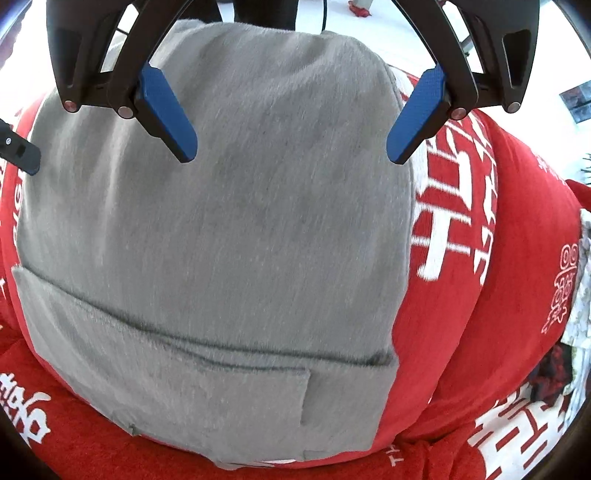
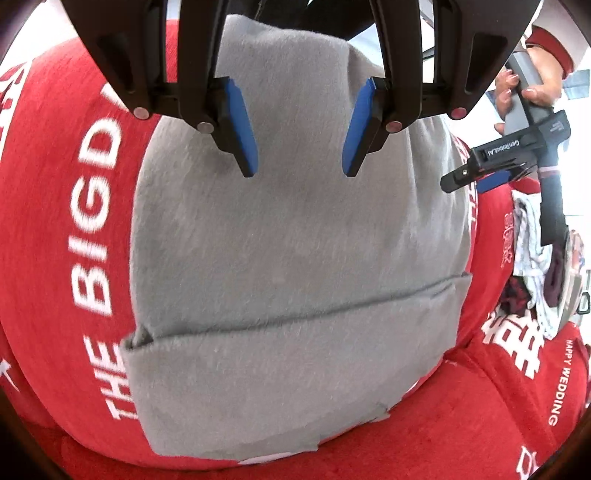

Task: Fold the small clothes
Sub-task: 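Grasp the hem with both grippers and lift it toward the collar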

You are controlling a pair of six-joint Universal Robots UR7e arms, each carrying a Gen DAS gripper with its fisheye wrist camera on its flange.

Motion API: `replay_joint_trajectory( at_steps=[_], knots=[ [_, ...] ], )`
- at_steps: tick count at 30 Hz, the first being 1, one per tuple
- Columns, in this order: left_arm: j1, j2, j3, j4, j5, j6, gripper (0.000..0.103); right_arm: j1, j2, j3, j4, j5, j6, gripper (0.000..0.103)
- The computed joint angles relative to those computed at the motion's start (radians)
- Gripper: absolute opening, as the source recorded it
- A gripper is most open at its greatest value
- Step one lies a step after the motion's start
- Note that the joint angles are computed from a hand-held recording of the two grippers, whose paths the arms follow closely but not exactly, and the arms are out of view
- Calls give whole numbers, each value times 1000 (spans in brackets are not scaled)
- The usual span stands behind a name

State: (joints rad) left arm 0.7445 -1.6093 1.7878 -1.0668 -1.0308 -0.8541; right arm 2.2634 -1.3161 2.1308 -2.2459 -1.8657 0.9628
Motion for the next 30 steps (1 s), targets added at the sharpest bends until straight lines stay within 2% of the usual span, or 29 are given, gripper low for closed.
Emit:
replay_joint_trajectory(
  at_steps=[5, 11, 17, 19, 23, 24, 25, 28, 30],
  knots=[
    [-24, -109, 50, 30, -26, 7, 103, 61, -16, 49, -25, 19, 85, 52],
    [-19, -255, 97, 135, -74, -4, 103, 140, -52, 125, -54, 69, 184, 52],
    [9, -364, 161, 130, -152, 40, 103, 201, -68, 183, -6, 135, 244, 52],
    [20, -388, 194, 93, -194, 57, 103, 208, -65, 202, 23, 153, 261, 52],
    [60, -417, 235, 50, -226, 96, 103, 206, -70, 263, 25, 159, 309, 52],
    [27, -439, 250, 63, -251, 63, 103, 202, -70, 277, 11, 151, 317, 52],
    [23, -445, 260, 60, -261, 56, 103, 197, -68, 285, -1, 145, 317, 52],
    [10, -458, 272, 55, -266, 46, 92, 176, -67, 324, -92, 152, 321, 54],
    [27, -446, 245, 59, -251, 57, 81, 166, -75, 360, -184, 174, 326, 54]
  ],
)
